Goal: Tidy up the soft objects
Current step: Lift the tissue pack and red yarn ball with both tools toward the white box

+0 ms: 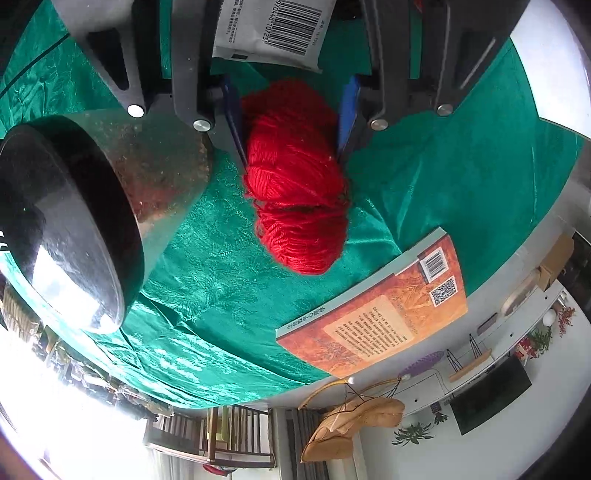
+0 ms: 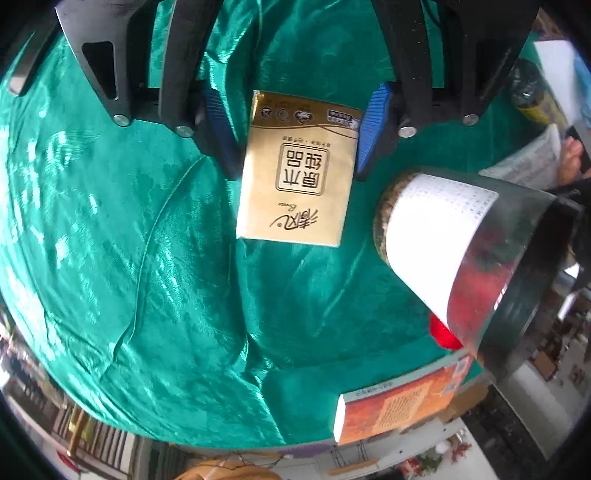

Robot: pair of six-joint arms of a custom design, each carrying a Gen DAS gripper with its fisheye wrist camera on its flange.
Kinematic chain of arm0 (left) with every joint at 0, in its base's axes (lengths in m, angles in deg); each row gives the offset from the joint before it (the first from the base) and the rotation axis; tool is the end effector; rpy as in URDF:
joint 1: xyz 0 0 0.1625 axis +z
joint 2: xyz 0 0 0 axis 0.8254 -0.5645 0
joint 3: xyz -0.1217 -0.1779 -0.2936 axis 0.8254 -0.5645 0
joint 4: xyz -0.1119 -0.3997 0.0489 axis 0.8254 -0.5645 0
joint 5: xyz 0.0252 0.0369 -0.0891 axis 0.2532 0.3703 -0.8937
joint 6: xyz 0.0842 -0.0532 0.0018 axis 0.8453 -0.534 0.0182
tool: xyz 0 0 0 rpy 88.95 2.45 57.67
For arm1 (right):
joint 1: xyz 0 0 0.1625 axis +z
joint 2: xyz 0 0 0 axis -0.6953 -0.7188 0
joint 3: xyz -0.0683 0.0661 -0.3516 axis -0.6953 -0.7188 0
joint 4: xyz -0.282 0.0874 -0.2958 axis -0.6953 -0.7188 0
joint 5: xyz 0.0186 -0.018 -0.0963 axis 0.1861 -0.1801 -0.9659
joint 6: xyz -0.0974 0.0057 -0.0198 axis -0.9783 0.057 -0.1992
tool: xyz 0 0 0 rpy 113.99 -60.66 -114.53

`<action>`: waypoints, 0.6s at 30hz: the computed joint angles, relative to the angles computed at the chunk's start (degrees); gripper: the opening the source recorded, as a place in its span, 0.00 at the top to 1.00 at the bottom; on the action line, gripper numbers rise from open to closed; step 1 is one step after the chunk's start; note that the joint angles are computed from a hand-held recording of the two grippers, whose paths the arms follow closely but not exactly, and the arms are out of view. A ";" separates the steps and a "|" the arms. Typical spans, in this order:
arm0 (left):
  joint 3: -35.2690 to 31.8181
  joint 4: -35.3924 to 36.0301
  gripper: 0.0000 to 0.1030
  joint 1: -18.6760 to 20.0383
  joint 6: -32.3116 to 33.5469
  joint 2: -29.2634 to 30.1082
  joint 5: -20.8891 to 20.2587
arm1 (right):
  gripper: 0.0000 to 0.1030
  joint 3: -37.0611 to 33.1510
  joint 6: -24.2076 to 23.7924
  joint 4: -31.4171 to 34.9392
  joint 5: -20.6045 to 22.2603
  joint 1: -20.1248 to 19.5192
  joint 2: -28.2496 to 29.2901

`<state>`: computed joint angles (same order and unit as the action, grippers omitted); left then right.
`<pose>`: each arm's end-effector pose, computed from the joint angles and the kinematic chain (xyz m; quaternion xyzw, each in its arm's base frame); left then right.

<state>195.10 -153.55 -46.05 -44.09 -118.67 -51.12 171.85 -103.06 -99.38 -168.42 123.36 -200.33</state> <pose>-0.2834 -0.2431 -0.0033 0.1623 0.8851 -0.2139 0.3801 0.0315 -0.2983 0.2826 0.2743 -0.9116 0.0456 0.3028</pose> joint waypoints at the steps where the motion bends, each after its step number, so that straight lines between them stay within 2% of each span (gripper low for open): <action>1: 0.42 -0.14 0.62 -0.44 -1.06 -0.80 0.47 | 0.47 0.48 0.38 -1.16 -0.25 0.54 -0.31; 4: 2.41 1.52 0.62 -2.46 -7.32 -6.09 1.46 | 0.47 -1.25 2.45 1.64 4.01 -0.43 -3.64; 6: 3.44 5.31 0.62 -5.51 -11.82 -10.81 1.90 | 0.47 -2.67 4.12 3.51 7.65 -0.71 -5.89; 8: 3.42 12.14 0.62 -9.58 -16.42 -15.68 1.68 | 0.48 -2.69 4.58 0.73 8.74 1.64 -7.72; 11: 2.66 24.93 0.62 -17.54 -25.10 -23.45 -0.18 | 0.47 -4.37 7.66 1.68 10.83 6.20 -9.32; 15: -1.08 45.76 0.62 -31.20 -40.52 -30.58 -7.85 | 0.47 -5.50 12.30 8.00 11.23 15.87 -12.06; 18: -5.39 58.55 0.62 -41.92 -51.35 -31.29 -18.51 | 0.47 -5.56 18.54 16.92 13.03 24.69 -15.32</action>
<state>189.71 -95.00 -87.97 -95.44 -149.95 -69.63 166.30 -84.53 -82.47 -155.39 148.05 -215.65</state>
